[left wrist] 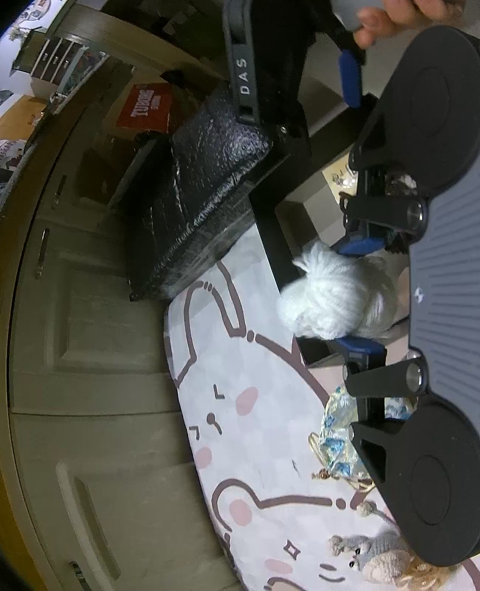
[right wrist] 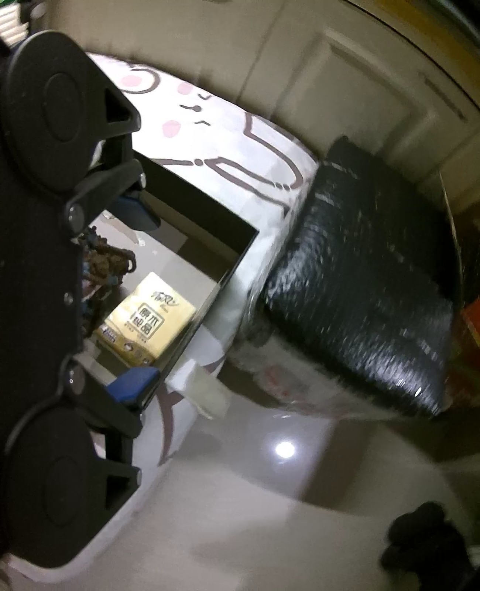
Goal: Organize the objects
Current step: 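Open the left tool to drop the yarn ball while the right tool releases the packet into the box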
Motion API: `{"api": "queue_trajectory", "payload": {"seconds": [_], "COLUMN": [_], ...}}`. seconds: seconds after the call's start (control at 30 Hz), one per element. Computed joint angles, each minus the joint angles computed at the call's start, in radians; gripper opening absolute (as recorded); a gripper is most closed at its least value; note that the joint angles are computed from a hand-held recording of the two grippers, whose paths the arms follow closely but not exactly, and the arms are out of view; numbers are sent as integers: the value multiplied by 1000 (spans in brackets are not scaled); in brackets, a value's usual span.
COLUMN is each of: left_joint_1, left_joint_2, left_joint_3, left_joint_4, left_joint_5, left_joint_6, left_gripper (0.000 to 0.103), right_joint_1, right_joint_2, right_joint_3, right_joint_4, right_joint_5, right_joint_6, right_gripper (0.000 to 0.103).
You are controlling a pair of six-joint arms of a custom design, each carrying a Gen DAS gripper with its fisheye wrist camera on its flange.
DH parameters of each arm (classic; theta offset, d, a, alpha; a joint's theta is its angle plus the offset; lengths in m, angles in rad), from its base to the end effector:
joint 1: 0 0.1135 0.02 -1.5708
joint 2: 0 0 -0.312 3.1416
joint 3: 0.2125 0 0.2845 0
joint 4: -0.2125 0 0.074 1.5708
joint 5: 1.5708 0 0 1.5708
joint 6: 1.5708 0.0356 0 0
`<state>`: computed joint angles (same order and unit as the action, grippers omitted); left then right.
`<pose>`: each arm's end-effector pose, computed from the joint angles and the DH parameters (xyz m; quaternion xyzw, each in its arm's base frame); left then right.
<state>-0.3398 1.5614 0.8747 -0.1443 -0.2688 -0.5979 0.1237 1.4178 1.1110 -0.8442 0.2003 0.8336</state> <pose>0.3267 -0.1055 0.2156 -0.1669 0.9100 -0.0504 0.3761 0.2986 0.0300 0.2956 0.3578 0.9052 0.0087 0.2291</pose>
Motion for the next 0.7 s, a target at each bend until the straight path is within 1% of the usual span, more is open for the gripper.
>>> {"api": "queue_trajectory", "payload": {"seconds": [0.13,0.23,0.53,0.7], "left_joint_1": [0,4,3,3], "left_joint_2": [-10,-18,-38,-56], "left_joint_3": [-1,-5,-9,-10], "left_joint_4": [-18,-30,-54,-76], "left_joint_5": [-19,-24,-24,-29], "left_joint_6": [-15,-25,-42,-55], "left_gripper": [55,55,55,55], "right_joint_1": [31,39,43,75], "right_joint_2": [1,1,-11,-22], "right_joint_3": [9,12,4,-1], "right_joint_4": [6,4,2,19], "right_joint_5": [31,46,64,92], "right_joint_6": [-59,-87,-105,-179], "right_gripper": [81,81,80,80]}}
